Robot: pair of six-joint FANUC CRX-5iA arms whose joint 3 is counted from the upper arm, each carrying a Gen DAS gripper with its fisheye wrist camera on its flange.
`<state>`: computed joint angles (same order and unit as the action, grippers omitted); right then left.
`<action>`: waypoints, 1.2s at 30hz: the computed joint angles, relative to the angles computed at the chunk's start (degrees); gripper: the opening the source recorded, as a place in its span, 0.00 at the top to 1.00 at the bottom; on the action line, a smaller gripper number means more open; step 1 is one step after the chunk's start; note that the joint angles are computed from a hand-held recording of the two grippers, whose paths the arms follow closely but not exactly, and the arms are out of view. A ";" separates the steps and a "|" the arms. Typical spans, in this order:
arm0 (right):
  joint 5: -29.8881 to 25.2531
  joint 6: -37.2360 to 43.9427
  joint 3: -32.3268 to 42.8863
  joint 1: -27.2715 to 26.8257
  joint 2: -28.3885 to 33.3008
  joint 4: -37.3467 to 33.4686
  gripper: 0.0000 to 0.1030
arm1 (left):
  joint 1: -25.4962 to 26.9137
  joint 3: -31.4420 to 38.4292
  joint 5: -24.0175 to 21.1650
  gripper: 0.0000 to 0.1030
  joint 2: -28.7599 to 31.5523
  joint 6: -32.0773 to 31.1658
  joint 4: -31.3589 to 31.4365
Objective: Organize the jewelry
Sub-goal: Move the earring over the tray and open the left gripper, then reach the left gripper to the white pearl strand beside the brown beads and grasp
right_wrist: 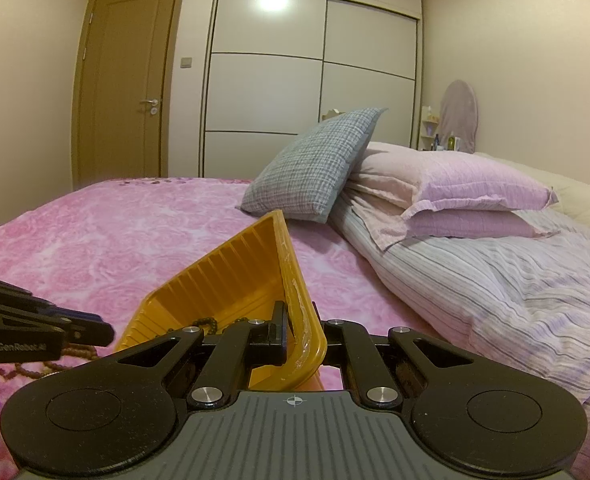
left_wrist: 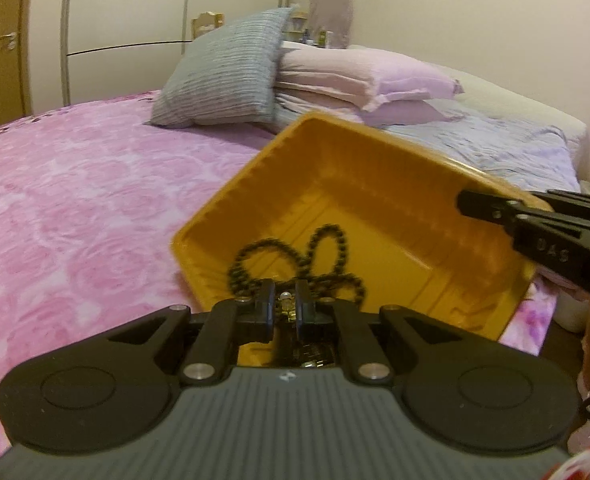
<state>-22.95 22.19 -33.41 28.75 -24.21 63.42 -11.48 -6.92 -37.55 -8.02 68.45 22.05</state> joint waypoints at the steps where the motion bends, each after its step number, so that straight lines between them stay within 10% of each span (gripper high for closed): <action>1: -0.02 -0.02 -0.01 0.03 -0.01 0.01 0.93 | -0.37 0.17 0.05 0.92 0.31 -0.63 0.43; 20: 0.04 0.13 -0.05 0.01 -0.08 -0.13 0.93 | -1.06 -1.01 0.79 0.86 1.80 -5.01 7.81; 36: 0.16 -1.10 -0.35 -0.10 -0.03 0.90 0.93 | 14.08 -2.44 -2.56 0.86 -6.86 10.98 -7.54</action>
